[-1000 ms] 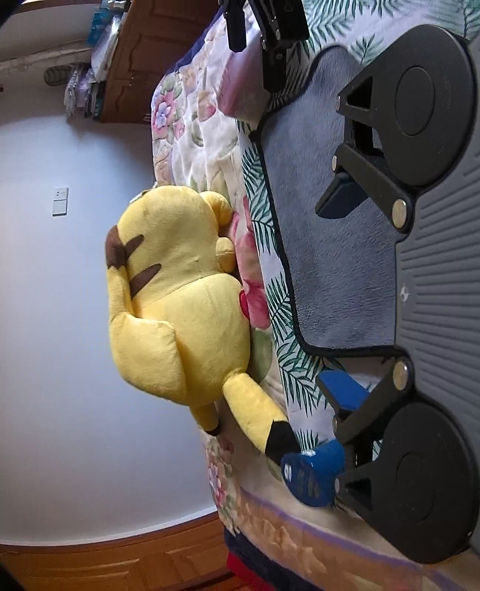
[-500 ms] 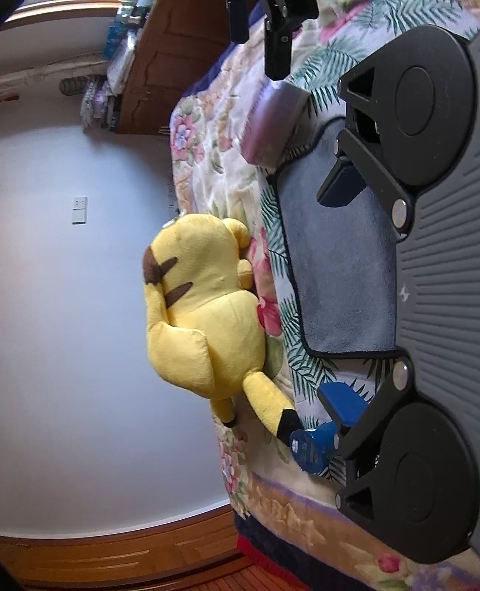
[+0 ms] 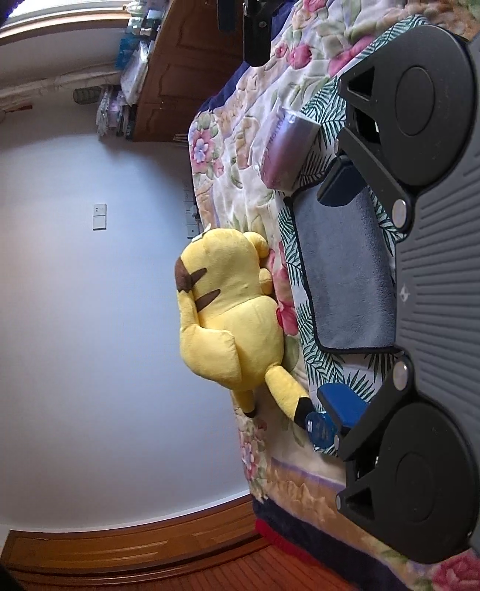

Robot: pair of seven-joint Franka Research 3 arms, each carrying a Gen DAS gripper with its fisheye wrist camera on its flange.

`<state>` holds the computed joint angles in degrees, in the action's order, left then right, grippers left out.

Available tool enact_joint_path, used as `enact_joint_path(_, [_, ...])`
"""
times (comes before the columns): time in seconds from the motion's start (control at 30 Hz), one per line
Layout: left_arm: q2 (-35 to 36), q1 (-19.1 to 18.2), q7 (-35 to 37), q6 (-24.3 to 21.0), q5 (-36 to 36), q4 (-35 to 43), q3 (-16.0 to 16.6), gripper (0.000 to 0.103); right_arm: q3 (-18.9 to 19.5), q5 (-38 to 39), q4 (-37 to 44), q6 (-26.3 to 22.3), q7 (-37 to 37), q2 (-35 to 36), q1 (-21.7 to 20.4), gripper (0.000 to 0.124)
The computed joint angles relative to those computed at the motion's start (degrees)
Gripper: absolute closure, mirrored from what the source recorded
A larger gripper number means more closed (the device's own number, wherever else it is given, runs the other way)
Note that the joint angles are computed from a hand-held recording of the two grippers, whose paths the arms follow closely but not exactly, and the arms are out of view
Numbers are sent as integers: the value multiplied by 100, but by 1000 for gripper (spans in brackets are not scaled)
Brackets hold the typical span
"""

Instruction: Fold towel

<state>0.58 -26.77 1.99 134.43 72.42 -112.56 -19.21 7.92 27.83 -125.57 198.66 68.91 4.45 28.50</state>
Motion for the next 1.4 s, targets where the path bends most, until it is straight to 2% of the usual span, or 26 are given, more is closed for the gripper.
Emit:
enact_joint_path(0.17, [-252,-110,65,-321,-149,-74,-152,0,62,432,-278,81,-374,-361,110,21])
enact_joint_path(0.53, [-736,-262,219,-840,-477,-220,-547,0,627,1205,-882,256,-712,-1083,-103,21])
enact_joint_path(0.97, [-925,-496,-188,-1428,-502,-468,-905,0,928,1203,-1565,492,-276,-1583,-213,21])
enact_joint_path(1.3, [-922,-647,-641,-1308,-664,-919,-887,0,1040,1321,-1980,740,-154,-1590,-80,21])
enact_joint_path(1.4, [-896,-677,-747,-1331,-679,-1012,-905,0,974,1256,-2108,840,-2,-1555,55,21])
